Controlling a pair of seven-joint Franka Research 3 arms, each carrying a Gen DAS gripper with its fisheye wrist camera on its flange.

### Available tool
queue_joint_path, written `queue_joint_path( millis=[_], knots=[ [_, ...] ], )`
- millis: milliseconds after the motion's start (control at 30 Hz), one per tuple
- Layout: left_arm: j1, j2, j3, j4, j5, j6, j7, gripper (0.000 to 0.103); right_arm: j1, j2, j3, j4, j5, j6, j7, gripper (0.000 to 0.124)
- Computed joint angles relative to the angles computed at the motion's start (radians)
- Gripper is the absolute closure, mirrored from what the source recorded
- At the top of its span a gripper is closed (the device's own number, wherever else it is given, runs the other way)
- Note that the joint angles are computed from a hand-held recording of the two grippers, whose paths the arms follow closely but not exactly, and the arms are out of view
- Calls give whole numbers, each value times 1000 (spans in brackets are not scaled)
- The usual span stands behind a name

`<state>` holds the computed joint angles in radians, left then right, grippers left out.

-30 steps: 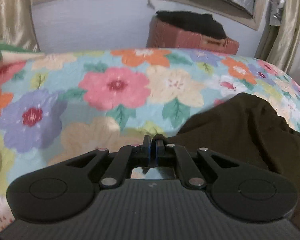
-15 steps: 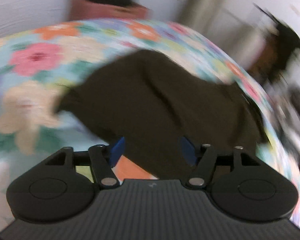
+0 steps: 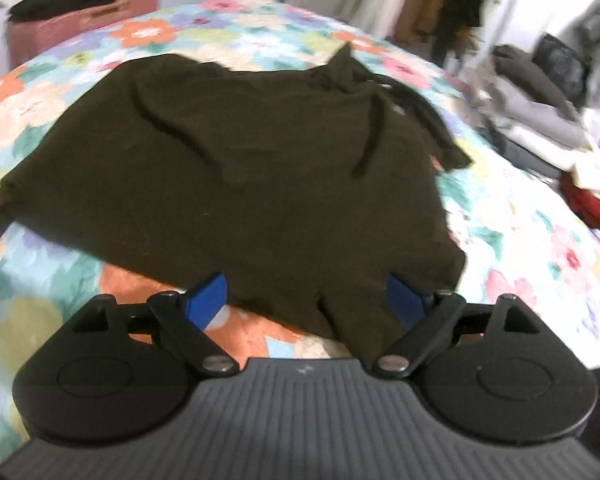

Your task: Fold clothes

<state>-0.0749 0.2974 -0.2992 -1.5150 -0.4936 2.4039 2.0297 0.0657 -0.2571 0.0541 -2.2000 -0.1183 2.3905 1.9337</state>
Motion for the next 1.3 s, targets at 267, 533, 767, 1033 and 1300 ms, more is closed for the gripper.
queue_joint_path(
  millis=[267,533,767,1033,1300],
  knots=[
    [41,-11,-15,15,-136,-102,125,15,127,-309,-156,-257,592,323,-168,110],
    [10,-59,-3,-31,-163,-111,228,15,71,-465,-76,-292,670,357,-110,110],
    [18,-2,17,56,-167,-291,159,15,-175,-447,115,-229,355,274,94,110],
    [26,84,3,144,-144,-448,41,15,-378,-190,237,-118,-27,282,262,109],
    [-9,133,-18,178,-114,-539,-82,15,-284,-142,128,-133,-69,339,344,109]
  ],
)
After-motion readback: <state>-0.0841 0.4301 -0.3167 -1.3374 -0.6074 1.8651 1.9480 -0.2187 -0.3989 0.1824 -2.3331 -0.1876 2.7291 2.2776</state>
